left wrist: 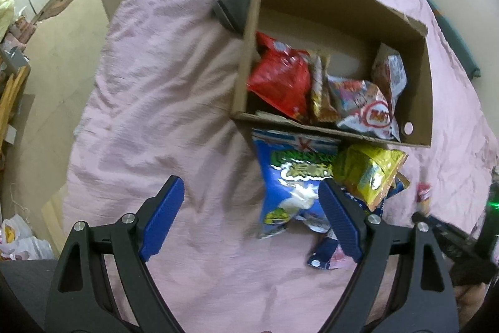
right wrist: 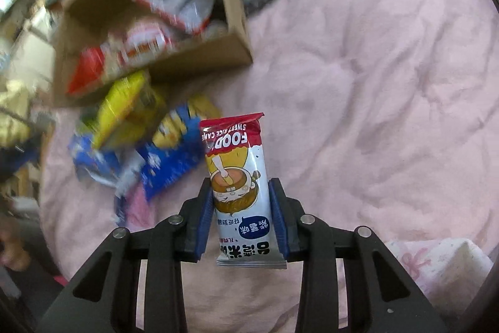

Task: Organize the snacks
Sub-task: 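Grasp the FOOD rice cake bar with the right gripper while the left grasps the blue Lonely God bag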

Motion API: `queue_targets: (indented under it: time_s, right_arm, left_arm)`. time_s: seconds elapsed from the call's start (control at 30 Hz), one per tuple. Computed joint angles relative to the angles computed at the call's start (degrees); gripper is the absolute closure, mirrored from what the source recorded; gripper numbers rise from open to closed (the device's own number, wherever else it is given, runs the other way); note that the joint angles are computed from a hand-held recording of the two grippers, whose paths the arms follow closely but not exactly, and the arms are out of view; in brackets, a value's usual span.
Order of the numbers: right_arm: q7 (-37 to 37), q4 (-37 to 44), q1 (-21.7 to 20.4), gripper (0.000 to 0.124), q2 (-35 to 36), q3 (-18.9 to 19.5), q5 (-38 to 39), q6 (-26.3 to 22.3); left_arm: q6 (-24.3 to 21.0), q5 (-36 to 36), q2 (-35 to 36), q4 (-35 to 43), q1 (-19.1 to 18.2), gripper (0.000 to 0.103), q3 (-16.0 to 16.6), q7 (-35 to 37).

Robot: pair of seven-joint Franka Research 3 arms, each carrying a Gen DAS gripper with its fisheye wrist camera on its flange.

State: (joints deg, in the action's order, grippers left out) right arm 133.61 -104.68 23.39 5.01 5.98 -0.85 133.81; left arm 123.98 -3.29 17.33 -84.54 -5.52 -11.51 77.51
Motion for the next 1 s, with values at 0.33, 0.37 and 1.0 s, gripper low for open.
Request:
queue_targets:
  time_s: [0.33,0.37,1.0]
  right_arm:
    - [1.3,-1.5,-0.4,0.088,-1.7,0.1,-0.8,4.0]
    - [1.2,-1.6,-0.4,0.088,-2.0,0.2,-0.5,4.0]
    - [0.9,-0.1,-0.2,0.088,-0.3,0.1,-0.9,3.6]
  left_arm:
    - [-6.1,2.3,8.5,9.4,-3.1,0.017,-1.2,1.7]
    - [-6.4,2.3,8.9,9.9,-3.2,0.017,-1.2,1.6]
    - [-3.7,3.3,10.0,8.5,-4.4,0.054,-1.6,2.0]
